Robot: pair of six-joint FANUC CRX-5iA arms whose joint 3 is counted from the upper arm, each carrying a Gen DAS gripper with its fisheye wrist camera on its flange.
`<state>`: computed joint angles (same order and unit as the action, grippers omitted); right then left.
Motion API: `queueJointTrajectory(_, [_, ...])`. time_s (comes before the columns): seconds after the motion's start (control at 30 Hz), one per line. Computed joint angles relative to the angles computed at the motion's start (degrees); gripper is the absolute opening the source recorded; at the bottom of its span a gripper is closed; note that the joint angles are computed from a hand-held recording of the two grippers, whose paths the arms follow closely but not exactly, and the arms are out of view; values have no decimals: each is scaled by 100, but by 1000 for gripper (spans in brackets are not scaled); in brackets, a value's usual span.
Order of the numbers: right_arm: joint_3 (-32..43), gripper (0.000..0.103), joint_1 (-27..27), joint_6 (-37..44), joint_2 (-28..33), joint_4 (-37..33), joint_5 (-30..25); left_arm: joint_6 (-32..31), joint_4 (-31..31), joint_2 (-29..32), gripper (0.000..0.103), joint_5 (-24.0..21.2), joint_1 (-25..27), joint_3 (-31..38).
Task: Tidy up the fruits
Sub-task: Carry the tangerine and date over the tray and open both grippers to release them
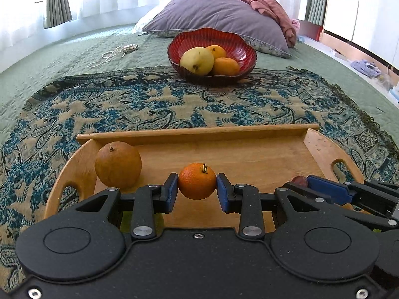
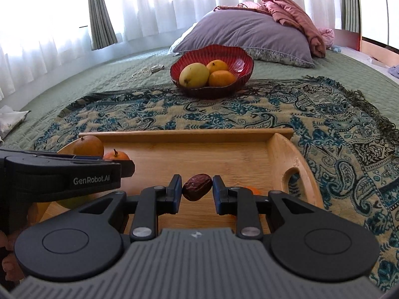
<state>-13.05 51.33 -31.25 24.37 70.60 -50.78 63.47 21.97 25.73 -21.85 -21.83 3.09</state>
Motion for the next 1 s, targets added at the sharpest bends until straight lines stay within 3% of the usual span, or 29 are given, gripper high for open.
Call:
queueJointTrajectory(0.17, [20, 30, -27, 75, 23, -38, 81, 63, -149, 127, 32, -156, -5, 236])
queueJointTrajectory(0.3, [44, 30, -26, 157, 38, -59, 80, 519, -545, 353, 32, -564, 7, 722])
queueJointTrajectory(0.5, [99, 30, -36, 323, 76, -150, 128, 965, -897, 547, 32, -831, 2, 1094])
queueJointTrajectory(1.0, [164, 30, -26, 603, 133, -401, 171, 913, -1020, 569, 32, -819, -22, 1107])
